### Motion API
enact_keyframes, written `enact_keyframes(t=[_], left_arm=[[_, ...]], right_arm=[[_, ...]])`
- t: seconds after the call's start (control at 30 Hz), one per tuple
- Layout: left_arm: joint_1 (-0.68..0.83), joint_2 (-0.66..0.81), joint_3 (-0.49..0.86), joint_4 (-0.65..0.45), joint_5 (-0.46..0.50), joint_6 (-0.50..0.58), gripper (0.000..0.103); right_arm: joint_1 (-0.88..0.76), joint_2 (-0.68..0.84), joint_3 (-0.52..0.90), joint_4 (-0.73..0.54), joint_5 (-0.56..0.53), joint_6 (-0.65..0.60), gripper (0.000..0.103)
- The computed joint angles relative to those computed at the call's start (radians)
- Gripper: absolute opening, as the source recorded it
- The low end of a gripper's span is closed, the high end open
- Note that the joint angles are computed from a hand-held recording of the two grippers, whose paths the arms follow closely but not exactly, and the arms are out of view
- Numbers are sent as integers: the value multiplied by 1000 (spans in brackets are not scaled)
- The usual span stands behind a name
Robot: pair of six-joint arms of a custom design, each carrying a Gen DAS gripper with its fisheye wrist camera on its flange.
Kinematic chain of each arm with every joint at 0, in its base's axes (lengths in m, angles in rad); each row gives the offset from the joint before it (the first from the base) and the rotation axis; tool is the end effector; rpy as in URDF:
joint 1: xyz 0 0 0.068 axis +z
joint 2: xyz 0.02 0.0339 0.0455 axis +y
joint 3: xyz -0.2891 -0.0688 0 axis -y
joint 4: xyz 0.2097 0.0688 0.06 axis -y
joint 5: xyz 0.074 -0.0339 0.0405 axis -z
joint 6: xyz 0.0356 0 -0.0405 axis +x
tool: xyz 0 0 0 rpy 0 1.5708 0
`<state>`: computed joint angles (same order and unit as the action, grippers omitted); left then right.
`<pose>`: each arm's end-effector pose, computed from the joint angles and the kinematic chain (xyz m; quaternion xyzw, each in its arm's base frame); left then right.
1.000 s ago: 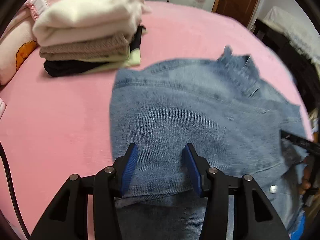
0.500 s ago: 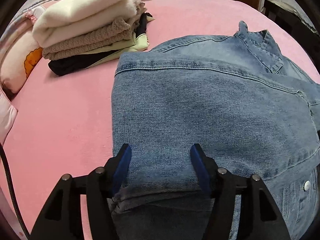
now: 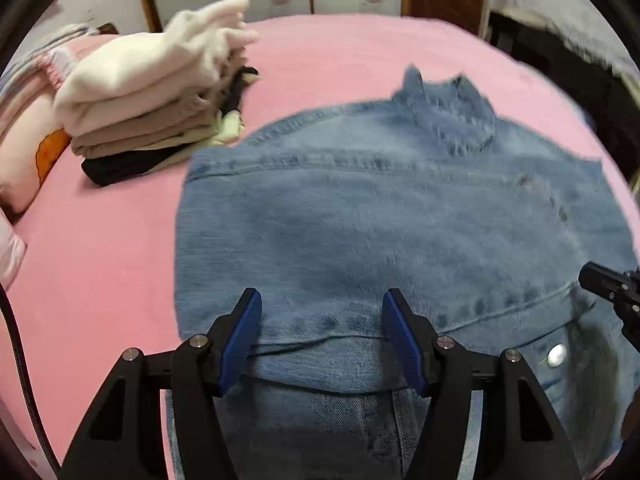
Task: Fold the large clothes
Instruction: 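Press the folded side flat with the right gripper while the left gripper releases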
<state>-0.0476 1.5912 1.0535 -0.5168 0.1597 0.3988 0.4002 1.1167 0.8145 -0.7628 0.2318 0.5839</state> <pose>0.2900 -0.0195 0.2518 0.2332 0.9354 -0.0315 0.2640 0.1541 0.0563 0.2731 0.1170 0.9550 0.0187 0.2719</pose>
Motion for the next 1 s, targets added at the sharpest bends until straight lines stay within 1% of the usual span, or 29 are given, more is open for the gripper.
enact_keyframes(t=[0.07,0.1,0.13,0.17,0.23,0.3,0.37,0.43,0.53,0.57,0.6,0.67,0.7,0.77,0.87,1.0], left_arm=[[-10,29,-12,23,-33,5,62],[-5,48,-10,27,-39,7,64],[12,72,0,20,-18,11,64],[26,83,8,11,1,10,64],[46,88,21,-11,25,12,64],[41,73,14,-7,8,13,64],[33,56,3,-1,-9,12,64],[35,32,3,-20,-7,12,64],[47,-7,11,-61,11,17,65],[50,-25,14,-78,16,23,67],[53,-43,17,-92,17,27,73],[64,-85,17,-115,25,35,80],[70,-111,19,-131,35,40,81],[82,-149,27,-164,49,51,82],[124,-215,57,-243,85,72,83],[199,-291,114,-359,151,115,84]], right_arm=[[-1,36,-28,30,-7,8,2],[-8,47,-46,32,13,14,2],[-21,43,-63,33,24,14,2],[-44,20,-85,38,10,9,1],[-121,-42,-123,48,-56,-20,0],[-172,-86,-128,30,-117,-35,0],[-167,-100,-110,0,-118,-20,0],[-134,-109,-87,-28,-95,17,2],[-86,-117,-54,-66,-68,64,3],[-66,-127,-41,-84,-58,83,3],[-44,-138,-28,-101,-51,103,3],[-8,-150,-2,-132,-35,138,3],[14,-155,11,-150,-22,158,3],[81,-166,46,-198,23,213,3],[195,-176,106,-280,98,310,3],[404,-166,212,-434,231,505,3]])
